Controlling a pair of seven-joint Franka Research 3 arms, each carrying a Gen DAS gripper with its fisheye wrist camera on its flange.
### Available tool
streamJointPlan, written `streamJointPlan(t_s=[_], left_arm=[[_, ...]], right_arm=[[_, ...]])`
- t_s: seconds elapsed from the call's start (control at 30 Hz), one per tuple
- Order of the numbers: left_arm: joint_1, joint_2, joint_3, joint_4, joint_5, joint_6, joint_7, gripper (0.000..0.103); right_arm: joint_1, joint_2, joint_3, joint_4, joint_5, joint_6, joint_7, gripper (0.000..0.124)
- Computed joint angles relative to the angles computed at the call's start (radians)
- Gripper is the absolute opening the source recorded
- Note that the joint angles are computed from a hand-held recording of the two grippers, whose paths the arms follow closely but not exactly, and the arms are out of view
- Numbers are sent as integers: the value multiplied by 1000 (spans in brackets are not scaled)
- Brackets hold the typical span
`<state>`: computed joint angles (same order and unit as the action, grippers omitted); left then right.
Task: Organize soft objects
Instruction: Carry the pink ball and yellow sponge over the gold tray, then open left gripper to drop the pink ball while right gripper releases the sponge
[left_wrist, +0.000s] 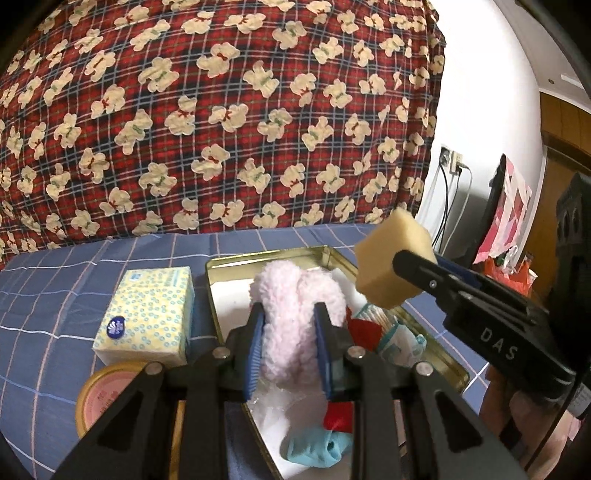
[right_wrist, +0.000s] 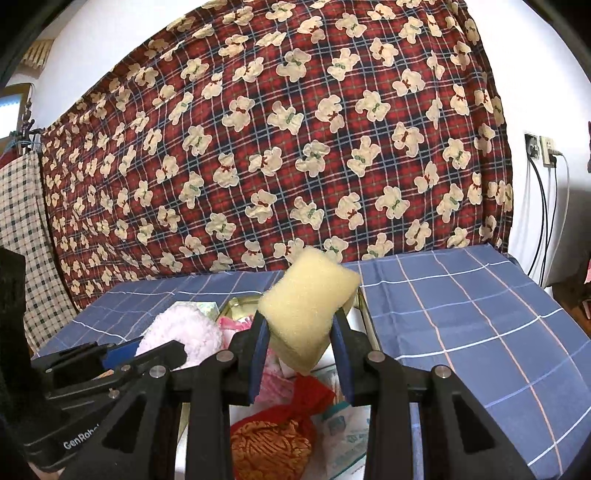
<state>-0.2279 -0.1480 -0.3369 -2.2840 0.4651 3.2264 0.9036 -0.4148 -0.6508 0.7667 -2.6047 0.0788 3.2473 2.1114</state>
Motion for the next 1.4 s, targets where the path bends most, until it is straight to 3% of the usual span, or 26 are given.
streamJointPlan(t_s=[0.47, 0.6, 0.67, 0.77, 0.9, 1.07, 1.2, 1.4], left_arm=[[-91, 23, 62, -11, -71, -20, 73, 24], [-130, 24, 90, -16, -123, -35, 123, 40], [-132, 19, 89, -26, -137, -29, 128, 46], [-135, 8, 90, -42, -150, -17, 138, 54], [-100, -15, 66, -67, -134, 1, 112, 65], [-78, -53, 60, -111, -127, 36, 81, 70], [-21, -88, 17, -146, -118, 71, 57, 72], [138, -165, -120, -214, -147, 134, 40, 87]], right_arm=[[8, 15, -10, 2, -34, -30, 12, 37], [62, 44, -51, -2, -49, -27, -11, 43], [39, 27, -24, -4, -52, -34, -4, 48], [14, -10, 3, -21, -50, -25, 21, 66], [14, -49, 7, -43, -35, -20, 43, 69], [38, -63, 0, -58, -23, -16, 57, 69], [52, -85, 9, -66, -16, -18, 70, 69], [48, -189, 51, -103, 0, -19, 127, 70]])
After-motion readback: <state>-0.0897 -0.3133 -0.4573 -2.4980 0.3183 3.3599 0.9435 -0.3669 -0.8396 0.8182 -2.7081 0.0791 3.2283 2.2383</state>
